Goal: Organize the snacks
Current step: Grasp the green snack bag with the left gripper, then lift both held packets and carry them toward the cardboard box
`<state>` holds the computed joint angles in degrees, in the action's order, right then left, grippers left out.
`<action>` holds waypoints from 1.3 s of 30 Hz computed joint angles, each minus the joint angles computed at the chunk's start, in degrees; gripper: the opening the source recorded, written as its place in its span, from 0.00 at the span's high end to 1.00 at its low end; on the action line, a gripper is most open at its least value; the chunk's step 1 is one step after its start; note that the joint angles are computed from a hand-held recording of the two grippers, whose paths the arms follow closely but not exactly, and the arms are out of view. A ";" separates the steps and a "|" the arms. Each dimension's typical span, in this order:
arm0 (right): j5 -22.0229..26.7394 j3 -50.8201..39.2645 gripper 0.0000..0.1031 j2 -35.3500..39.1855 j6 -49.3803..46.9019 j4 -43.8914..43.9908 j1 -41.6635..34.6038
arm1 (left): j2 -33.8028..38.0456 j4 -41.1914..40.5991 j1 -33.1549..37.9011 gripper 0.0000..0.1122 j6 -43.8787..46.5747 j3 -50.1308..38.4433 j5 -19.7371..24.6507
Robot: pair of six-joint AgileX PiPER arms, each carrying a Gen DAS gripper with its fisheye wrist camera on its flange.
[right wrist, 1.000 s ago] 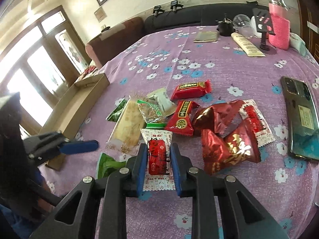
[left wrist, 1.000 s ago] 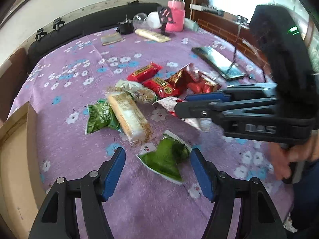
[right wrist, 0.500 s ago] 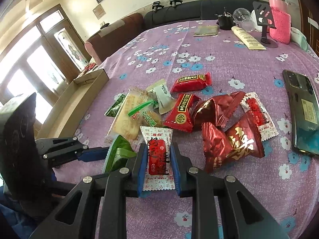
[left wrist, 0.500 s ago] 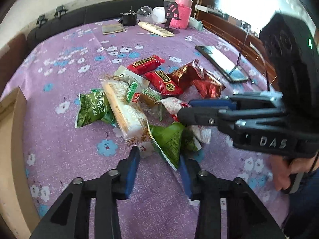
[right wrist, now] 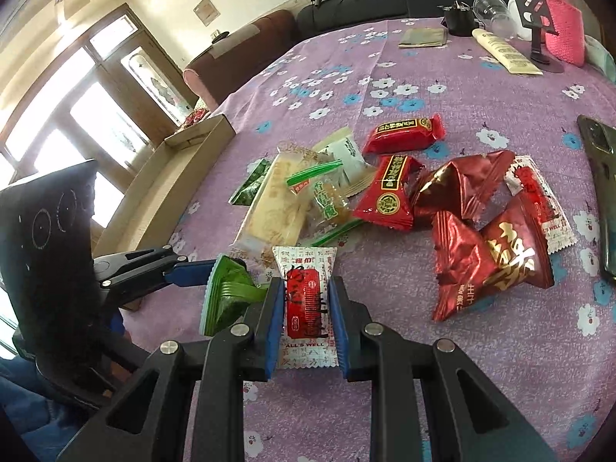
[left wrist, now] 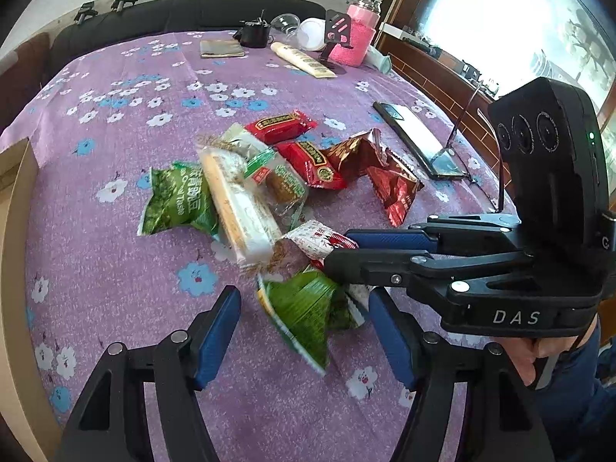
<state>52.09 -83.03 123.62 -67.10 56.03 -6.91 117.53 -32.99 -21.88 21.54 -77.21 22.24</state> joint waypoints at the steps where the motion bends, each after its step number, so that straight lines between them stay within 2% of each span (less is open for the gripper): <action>1: 0.01 0.04 0.78 -0.03 -0.02 0.20 -0.16 | 0.08 -0.07 -0.08 0.38 0.22 -0.01 -0.50; 6: -1.05 0.75 0.78 -0.84 -0.16 0.35 -0.46 | 0.40 3.63 -1.06 0.60 -2.92 0.14 -3.08; 10: -2.78 1.59 0.78 -1.59 -0.45 -0.18 -0.15 | -0.20 -0.20 -0.08 0.61 -0.06 1.62 -3.81; 19: -10.77 5.42 0.70 -3.90 -2.19 -1.01 2.57 | -3.08 2.33 -0.53 0.61 -2.52 6.33 -6.20; 27: -26.91 12.79 0.69 -8.38 -3.28 -4.62 8.98 | -3.76 2.10 -0.16 0.61 -2.77 7.87 -7.45; 30: -31.00 14.15 0.59 -8.98 -2.03 -6.91 10.61 | -3.77 1.67 -0.12 0.61 -2.28 7.98 -7.58; 32: -34.04 14.33 0.31 -8.88 3.24 -10.97 11.21 | -3.72 1.42 -0.10 0.61 -2.16 7.96 -7.61; 35: -29.83 11.96 0.29 -7.51 3.19 -8.74 9.04 | -3.64 1.63 -0.13 0.61 -2.24 7.98 -7.78; 39: -31.81 12.39 0.30 -7.72 4.04 -11.03 9.32 | -3.62 2.10 -0.14 0.61 -2.63 7.98 -7.94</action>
